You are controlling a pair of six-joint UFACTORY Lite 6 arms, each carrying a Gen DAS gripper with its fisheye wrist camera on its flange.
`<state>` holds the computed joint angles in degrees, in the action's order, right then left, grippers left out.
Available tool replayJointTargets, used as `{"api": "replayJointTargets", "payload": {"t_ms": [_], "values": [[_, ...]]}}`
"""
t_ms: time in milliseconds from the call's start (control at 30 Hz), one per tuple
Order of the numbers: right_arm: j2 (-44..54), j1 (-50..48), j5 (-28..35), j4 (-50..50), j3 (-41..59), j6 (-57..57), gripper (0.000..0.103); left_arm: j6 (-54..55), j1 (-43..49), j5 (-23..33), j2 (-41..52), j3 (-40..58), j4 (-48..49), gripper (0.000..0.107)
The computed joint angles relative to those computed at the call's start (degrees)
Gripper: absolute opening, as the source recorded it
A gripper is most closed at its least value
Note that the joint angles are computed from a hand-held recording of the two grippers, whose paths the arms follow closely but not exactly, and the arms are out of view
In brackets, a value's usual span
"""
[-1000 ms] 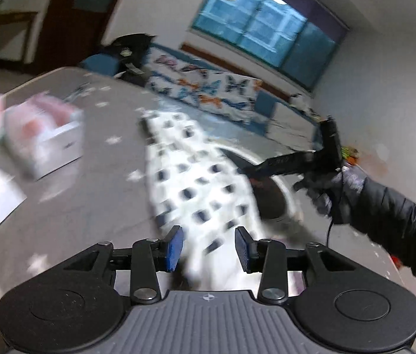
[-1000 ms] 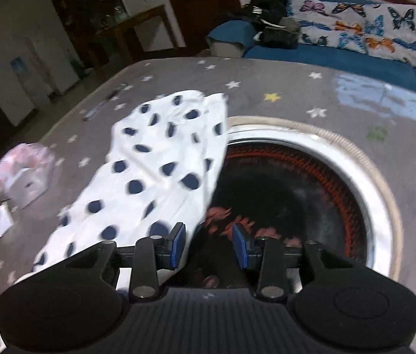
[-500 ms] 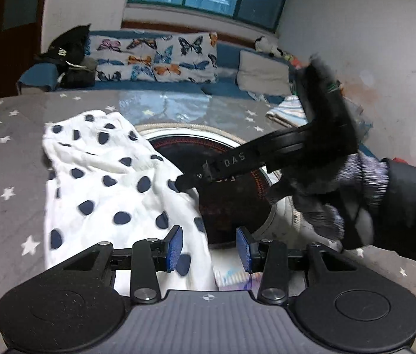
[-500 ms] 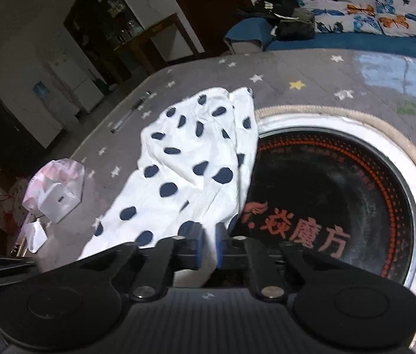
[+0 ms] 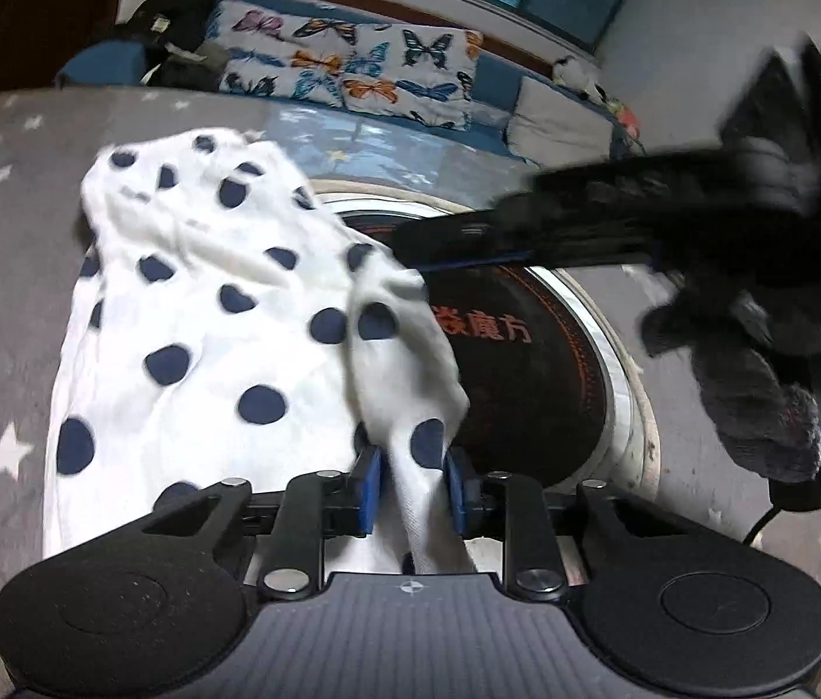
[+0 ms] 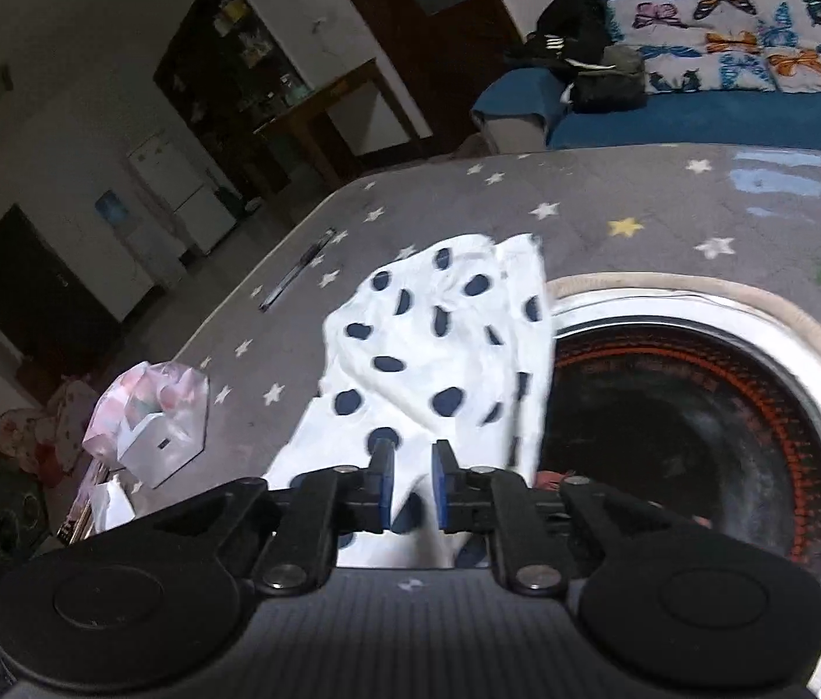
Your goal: Fold clothes
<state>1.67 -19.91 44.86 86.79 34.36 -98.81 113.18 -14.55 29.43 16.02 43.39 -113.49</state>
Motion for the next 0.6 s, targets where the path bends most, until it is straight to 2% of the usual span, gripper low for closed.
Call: {"api": "replayJointTargets", "payload": {"t_ms": [233, 433, 600], "values": [[2.3, -7.8, 2.4, -6.2, -3.5, -0.4, 0.030, -6.8, 6.6, 8.5, 3.8, 1.6, 5.7, 0.025], [9.1, -11.5, 10.1, -5.5, -3.9, -1.7, 0.037, -7.2, 6.9, 9.6, 4.7, 2.3, 5.9, 0.026], [12.2, -8.5, 11.4, -1.5, -3.1, -2.0, 0.035, -6.3, 7.5, 10.5, 3.2, 0.8, 5.9, 0.028]]}}
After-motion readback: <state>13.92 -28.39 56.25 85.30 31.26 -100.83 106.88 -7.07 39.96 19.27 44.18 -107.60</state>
